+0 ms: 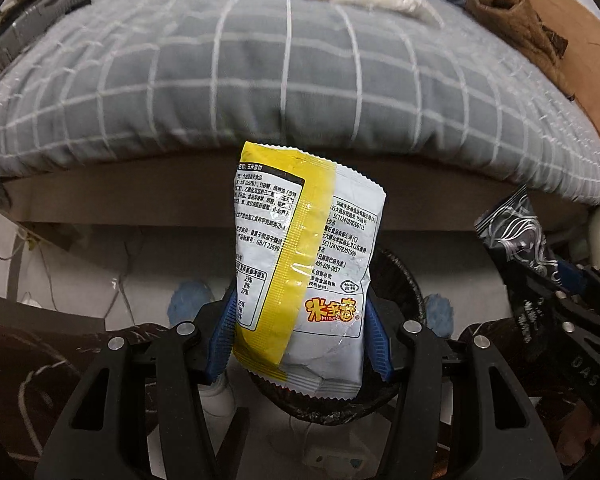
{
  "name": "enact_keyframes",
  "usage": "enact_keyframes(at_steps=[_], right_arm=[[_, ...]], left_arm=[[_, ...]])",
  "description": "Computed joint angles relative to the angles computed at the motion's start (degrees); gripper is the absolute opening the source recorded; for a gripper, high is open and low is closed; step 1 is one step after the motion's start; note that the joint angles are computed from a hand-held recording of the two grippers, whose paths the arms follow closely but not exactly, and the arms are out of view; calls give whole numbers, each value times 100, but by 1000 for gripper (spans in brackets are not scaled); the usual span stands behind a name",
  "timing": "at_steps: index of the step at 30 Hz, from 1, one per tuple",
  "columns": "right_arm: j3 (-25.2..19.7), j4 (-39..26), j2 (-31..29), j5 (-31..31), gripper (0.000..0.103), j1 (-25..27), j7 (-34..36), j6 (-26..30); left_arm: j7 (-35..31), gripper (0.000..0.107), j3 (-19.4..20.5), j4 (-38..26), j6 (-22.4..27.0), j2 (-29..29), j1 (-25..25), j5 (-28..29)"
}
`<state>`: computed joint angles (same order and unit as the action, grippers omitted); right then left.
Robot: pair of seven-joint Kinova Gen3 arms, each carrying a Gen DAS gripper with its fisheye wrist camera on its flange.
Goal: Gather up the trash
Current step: 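Carry the snack wrapper and black sachet with both tools down over the bin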
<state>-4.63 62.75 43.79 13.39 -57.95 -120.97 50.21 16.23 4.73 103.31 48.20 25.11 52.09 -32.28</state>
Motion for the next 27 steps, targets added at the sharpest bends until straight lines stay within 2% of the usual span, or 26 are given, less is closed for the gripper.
enact_keyframes(at_steps=[8,16,22,25,27], right_arm=[[15,-249,296,-142,38,146,152,222],[105,254,129,-99,38,269,-85,-17],[78,350,151,-56,38,314,-154,-23],[86,182,244,-13,38,223,-167,76],[59,83,305,-20,38,199,-135,135]], left_arm=[[-814,53,-9,-218,-447,489,-362,479],[-1728,53,-100,-735,-515,947,-439,977],[-2063,55,-262,-875,-554,1078,-329,1126],[-1982,73,-390,-915,-395,1105,-126,1050],[-1939,77,-414,-862,-435,1066,-103,1031]])
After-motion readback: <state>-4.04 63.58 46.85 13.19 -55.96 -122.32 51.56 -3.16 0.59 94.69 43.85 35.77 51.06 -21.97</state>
